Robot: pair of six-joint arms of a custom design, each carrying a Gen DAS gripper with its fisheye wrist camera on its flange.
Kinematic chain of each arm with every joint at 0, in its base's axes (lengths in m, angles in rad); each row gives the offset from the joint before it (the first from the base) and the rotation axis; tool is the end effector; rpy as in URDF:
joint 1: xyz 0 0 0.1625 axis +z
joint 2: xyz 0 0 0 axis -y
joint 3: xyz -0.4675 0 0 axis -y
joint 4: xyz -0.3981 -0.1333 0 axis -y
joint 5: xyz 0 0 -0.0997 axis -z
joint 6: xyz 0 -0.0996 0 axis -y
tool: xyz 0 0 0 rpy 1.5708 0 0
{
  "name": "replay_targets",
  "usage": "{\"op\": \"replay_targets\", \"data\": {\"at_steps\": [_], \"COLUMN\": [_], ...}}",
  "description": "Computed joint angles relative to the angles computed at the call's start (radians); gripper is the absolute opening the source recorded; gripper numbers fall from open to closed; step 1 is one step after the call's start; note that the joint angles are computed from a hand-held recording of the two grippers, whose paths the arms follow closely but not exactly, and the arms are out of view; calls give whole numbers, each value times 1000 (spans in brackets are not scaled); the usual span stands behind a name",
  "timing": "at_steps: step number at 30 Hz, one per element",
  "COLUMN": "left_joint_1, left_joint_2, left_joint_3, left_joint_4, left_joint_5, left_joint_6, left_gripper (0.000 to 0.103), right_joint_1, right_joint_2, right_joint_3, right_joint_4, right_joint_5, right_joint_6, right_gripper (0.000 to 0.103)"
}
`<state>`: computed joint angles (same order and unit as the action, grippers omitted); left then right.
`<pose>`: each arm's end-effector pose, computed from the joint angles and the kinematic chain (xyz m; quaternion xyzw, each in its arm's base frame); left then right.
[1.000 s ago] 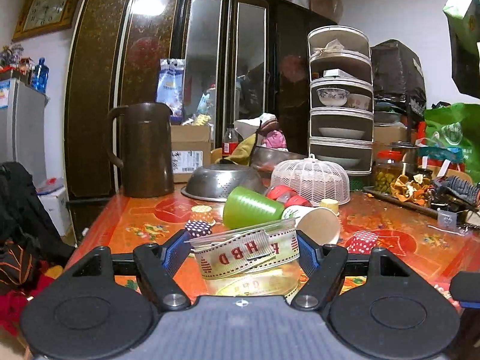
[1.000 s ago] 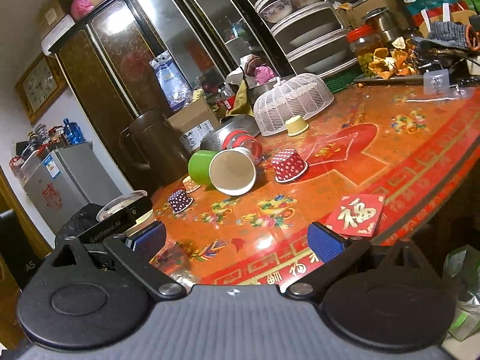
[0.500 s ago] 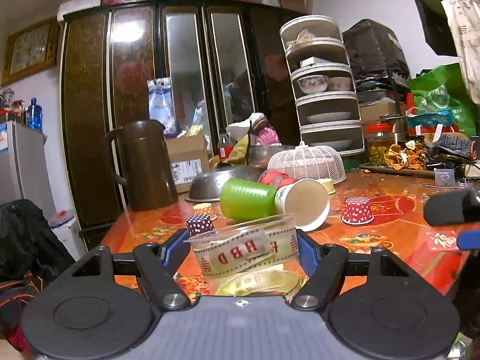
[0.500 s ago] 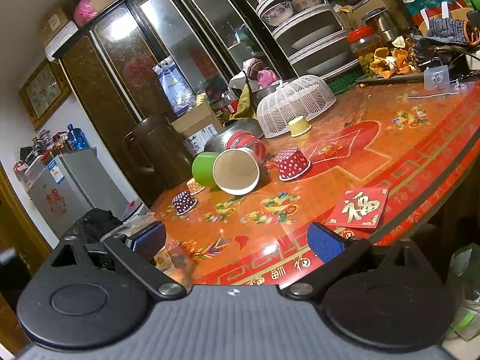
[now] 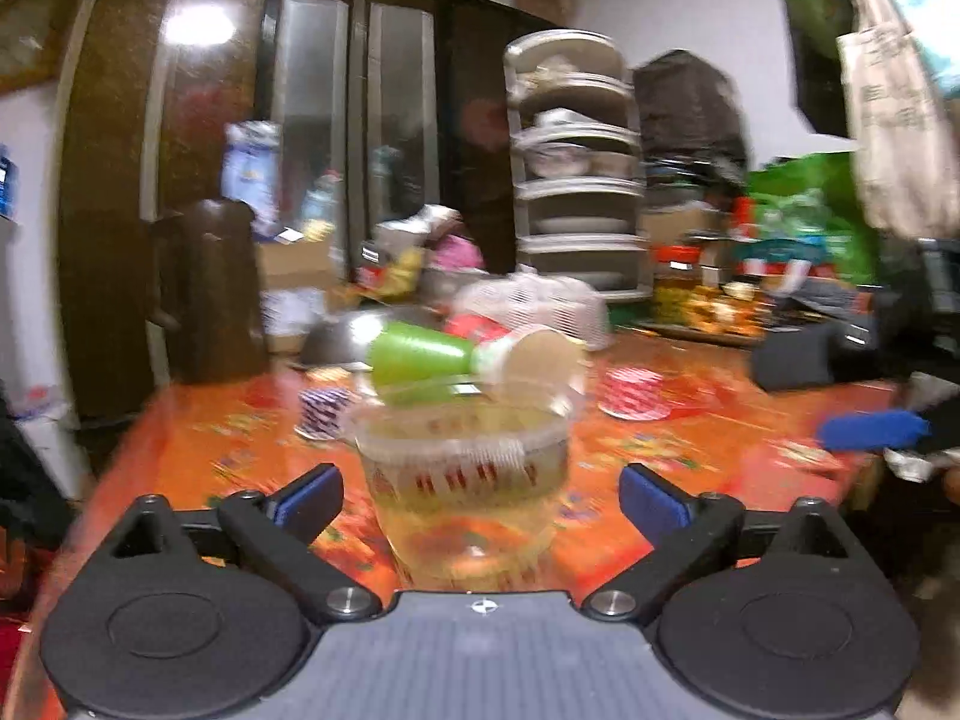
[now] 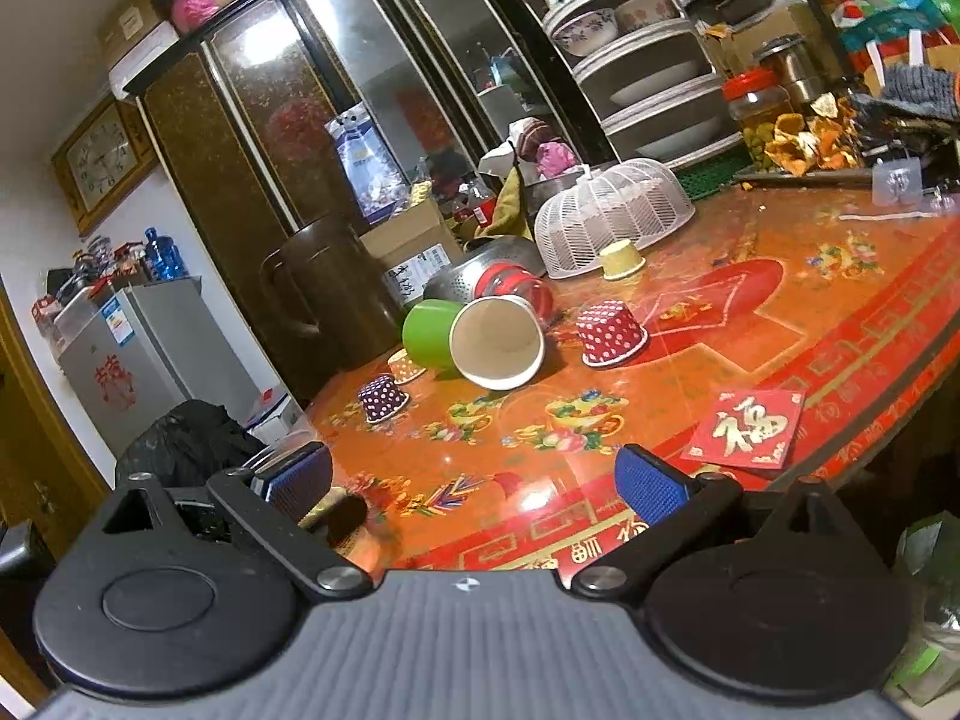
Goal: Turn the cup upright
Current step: 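Lower the HBD cup onto the tablecloth and open the left gripper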
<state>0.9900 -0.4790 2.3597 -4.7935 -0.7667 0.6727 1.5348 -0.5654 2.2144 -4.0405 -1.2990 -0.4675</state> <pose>-0.0389 -0.4330 0.0803 0.2257 0.7265 -0.5575 0.3324 0.1419 -0.5072 0.0236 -0.2473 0.8759 -0.4137 0.0219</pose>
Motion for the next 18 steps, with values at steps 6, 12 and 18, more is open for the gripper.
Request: {"op": "replay_targets", "data": {"at_steps": [6,12,18], "left_joint_1": [-33,-143,-252], "left_joint_2": [-74,-334,-429], "left_joint_3": [229,342,357], "left_joint_4": [96,383,581], "left_joint_5": [4,109,251], "left_joint_6": [-266,-523,-615], "left_gripper": [100,100,100], "right_joint_1": [61,157,222], "right_joint_2": [9,31,-58], "right_joint_3": [14,55,72], "right_joint_4": [-51,-183,-15], "right_joint_5": [-98,-202,-304], "right_joint_6": [-97,-244,-243], "right_gripper": [102,102,102]}}
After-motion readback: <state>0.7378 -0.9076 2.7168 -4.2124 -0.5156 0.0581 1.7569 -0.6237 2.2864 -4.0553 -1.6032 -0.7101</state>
